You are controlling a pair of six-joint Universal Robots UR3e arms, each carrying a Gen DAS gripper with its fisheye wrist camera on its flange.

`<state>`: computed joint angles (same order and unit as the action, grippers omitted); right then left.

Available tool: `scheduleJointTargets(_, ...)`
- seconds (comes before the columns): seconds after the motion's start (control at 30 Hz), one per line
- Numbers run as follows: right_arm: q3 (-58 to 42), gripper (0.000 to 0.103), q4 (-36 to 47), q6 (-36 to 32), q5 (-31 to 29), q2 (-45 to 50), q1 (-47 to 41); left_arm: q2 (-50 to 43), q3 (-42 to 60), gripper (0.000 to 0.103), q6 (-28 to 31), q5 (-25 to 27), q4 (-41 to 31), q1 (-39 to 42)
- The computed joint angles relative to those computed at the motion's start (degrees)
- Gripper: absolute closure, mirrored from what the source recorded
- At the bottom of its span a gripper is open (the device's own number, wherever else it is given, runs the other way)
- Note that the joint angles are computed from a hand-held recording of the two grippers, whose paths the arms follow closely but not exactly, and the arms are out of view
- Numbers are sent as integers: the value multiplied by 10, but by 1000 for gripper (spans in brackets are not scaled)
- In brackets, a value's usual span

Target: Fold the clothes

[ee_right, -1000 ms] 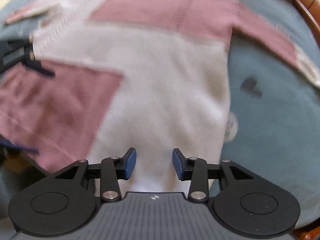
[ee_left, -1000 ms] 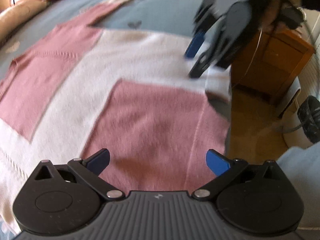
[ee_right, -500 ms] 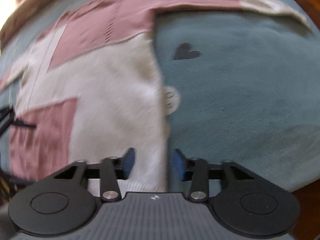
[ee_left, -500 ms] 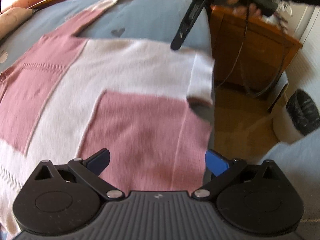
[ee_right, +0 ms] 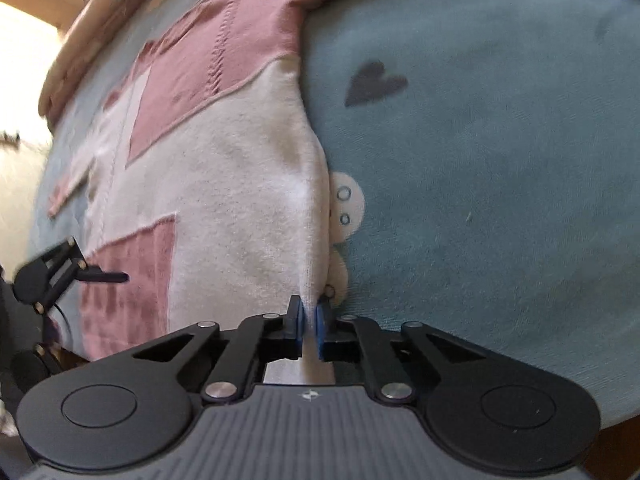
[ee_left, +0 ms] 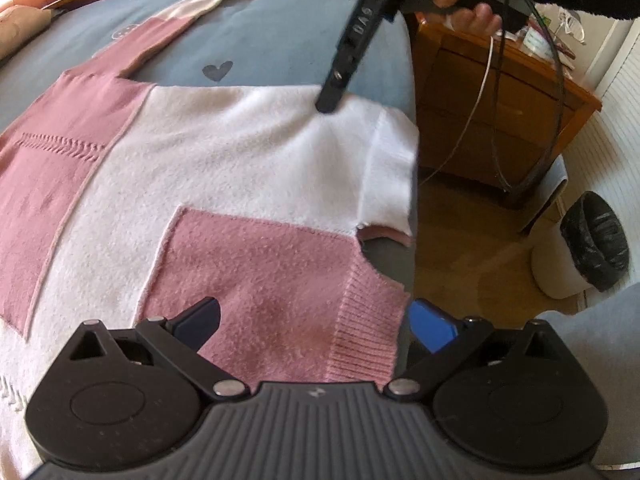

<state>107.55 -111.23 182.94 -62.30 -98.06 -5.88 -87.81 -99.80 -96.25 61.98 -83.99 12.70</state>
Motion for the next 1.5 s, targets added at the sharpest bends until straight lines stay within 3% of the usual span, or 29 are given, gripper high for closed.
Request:
scheduleJointTargets(0.17,-44,94,20,17,-33,45,28,-5,-13,3,-26,-16,34,-18)
scheduleJointTargets(0.3,-89,77,22,60,-96,69,81,-36,-9,3,-79,-6,52,-47)
scheduleJointTargets(0.47,-169,73,-28,96,-209,99,178,0,-16,3,-17,19,-57,-28)
scheduleJointTargets(0.57,-228,66,-66,40,-195,170,230,30,-10,3,48,28,-127,-6)
scheduleJointTargets(0.67,-293,66,-107,-19,-201,264,295,69,-41,3,98,7,-82,28)
scheduleJointTargets(0.77,-318,66,-152,-48,-232,325,341,59,-64,3,63,-1,9,51)
scheduleJointTargets(0.87,-304,60,-171,-58,-266,329,365,45,-74,3,37,13,33,76)
scheduleJointTargets(1.0,-276,40,-110,-43,-276,286,376,87,-106,2,31,55,-16,119)
scheduleJointTargets(1.17,-356,37,18,-42,-279,305,388,100,-65,2,31,66,-119,163)
scheduleJointTargets(1.27,-463,37,36,-49,-284,362,385,80,-56,2,-1,28,-38,180)
scheduleJointTargets(1.33,-547,36,35,-55,-284,412,380,39,-51,2,-56,9,60,177)
scheduleJointTargets(1.43,-683,35,43,-56,-292,506,375,-30,-46,2,-128,-1,186,170)
scheduleJointTargets(1.5,-751,35,57,-30,-293,557,372,-59,-50,3,-153,9,230,162)
